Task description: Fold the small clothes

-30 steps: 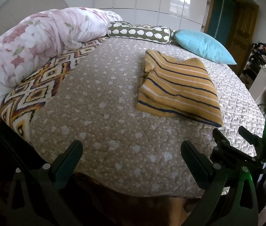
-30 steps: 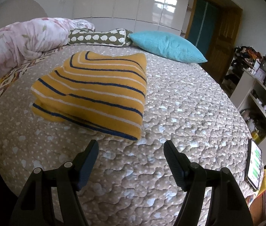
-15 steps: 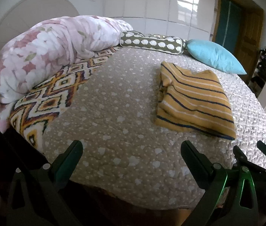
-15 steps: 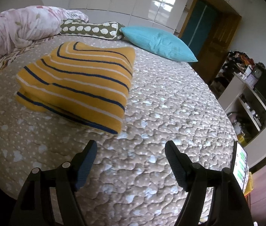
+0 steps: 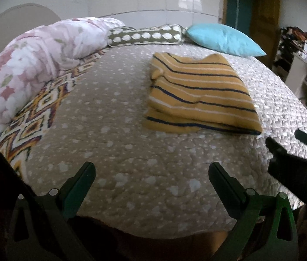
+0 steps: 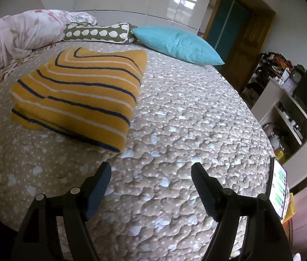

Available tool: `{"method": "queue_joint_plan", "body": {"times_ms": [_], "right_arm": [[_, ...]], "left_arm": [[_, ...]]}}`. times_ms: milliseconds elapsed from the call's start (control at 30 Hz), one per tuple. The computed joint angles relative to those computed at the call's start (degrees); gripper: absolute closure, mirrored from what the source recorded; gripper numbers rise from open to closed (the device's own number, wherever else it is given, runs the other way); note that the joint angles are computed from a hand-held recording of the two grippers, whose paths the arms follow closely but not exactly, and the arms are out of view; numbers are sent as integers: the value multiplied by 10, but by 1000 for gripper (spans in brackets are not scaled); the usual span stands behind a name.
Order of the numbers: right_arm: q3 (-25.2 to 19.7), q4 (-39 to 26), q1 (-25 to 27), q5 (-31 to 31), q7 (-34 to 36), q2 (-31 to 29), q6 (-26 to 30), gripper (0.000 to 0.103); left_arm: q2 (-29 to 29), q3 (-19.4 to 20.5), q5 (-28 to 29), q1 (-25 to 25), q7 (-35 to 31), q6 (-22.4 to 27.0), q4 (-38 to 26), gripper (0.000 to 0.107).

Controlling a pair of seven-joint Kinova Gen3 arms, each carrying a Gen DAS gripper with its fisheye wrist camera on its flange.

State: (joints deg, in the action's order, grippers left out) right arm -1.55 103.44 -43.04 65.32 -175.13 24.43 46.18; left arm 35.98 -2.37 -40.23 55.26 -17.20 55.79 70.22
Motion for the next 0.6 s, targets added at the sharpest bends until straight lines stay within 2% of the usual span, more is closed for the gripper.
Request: {"method": "queue_joint_plan", "body": {"times_ms": [267, 600], "right_arm": [[9, -26, 22, -9, 27, 9, -14, 22], [30, -60, 37, -56, 83, 25, -44, 22]], "left_arm": [[33, -3, 22, -29, -44, -11, -44, 5], [65, -10, 68, -57, -108, -20, -96, 5]]}}
